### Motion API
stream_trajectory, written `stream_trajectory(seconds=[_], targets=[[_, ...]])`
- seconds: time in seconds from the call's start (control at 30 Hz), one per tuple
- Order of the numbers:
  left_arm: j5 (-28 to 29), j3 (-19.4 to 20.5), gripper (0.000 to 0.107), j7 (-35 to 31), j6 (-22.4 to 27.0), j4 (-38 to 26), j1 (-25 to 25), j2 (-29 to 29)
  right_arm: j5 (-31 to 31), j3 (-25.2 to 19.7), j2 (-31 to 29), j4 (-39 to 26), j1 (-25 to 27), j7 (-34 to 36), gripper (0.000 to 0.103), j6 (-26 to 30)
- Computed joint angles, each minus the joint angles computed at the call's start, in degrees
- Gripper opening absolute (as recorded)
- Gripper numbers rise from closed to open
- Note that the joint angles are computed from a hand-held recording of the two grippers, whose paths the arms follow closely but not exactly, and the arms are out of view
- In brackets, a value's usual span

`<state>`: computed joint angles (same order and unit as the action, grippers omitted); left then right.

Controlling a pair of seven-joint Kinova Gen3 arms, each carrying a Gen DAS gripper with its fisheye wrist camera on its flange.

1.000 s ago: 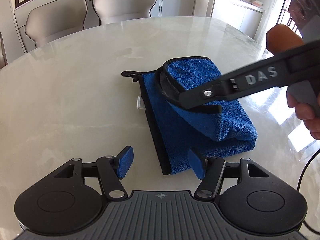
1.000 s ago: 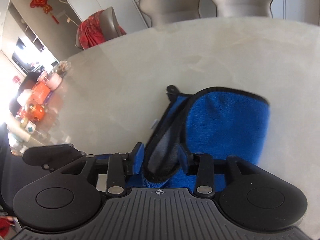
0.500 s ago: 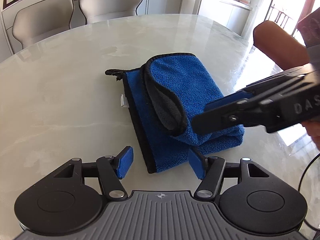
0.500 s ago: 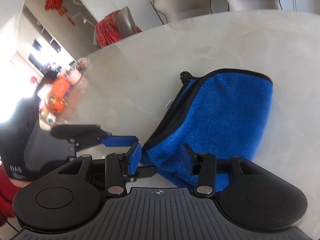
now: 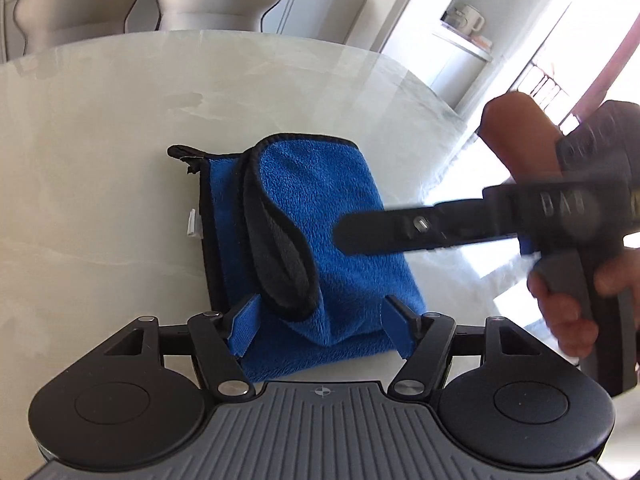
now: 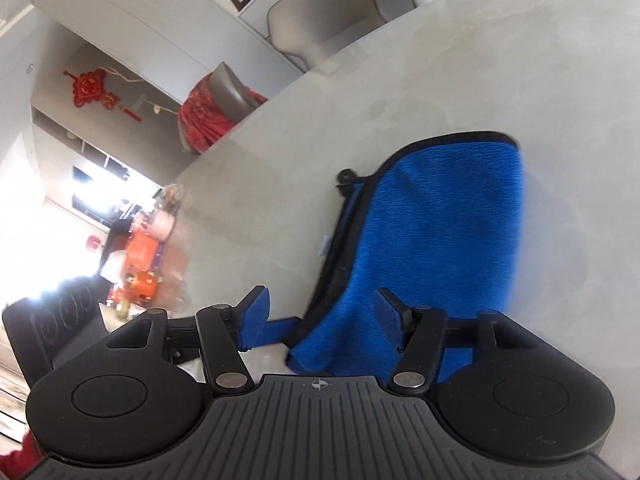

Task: Fold towel

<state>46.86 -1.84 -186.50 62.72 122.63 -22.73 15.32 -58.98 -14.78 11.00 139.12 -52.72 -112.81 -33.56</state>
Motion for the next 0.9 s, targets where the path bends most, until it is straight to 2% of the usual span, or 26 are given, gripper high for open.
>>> stream_trajectory(seconds=[0.07, 0.13, 0.17, 0.2, 0.3, 0.4, 0.63, 0.9], targets=[[-0.06, 0.04, 0.065, 3.27, 0.85, -1.29, 0.52, 0.90, -0.18, -0.69, 0.37, 1.14, -0.56, -2.51, 0.060, -1.96], [-0.30, 0.09, 0.044, 5.90, 0.66, -2.07, 0.92, 1.42, -0.29, -1.26, 0.90, 2.24, -1.23, -5.27, 0.060, -3.74], [-0.54, 0.17, 0.038, 7.35, 0.47, -2.51, 1.18, 1.72, -0.46, -1.49, 1.24, 2.72, -1.67, -6.57, 0.060, -4.58], [-0.66, -0.18, 0.028, 8.49, 0.33, -2.88, 1.72, 1.98, -0.65, -1.68, 1.59, 3.20, -2.14, -7.89, 0.060, -5.41], [-0.71, 0.54, 0.012, 8.85, -1.86, -2.20, 1.29, 1.61, -0.16, -1.88, 2.60, 4.26, -3.17, -11.31, 0.060, -7.26], [-0.14, 0.41, 0.008, 8.93, -2.31, -1.50, 0.35, 1.35, 0.53, -1.55, 3.28, 4.79, -3.83, -13.25, 0.060, -8.19], [1.58, -1.34, 0.007, 7.37, 0.39, -0.72, -3.32, 0.90, 3.27, -0.61, 3.14, 4.92, -3.31, -14.19, 0.060, -7.51], [2.14, -1.79, 0.007, 7.82, 1.64, -0.93, -5.02, 1.07, 4.80, 0.36, 2.47, 3.47, -2.05, -11.33, 0.060, -4.36]])
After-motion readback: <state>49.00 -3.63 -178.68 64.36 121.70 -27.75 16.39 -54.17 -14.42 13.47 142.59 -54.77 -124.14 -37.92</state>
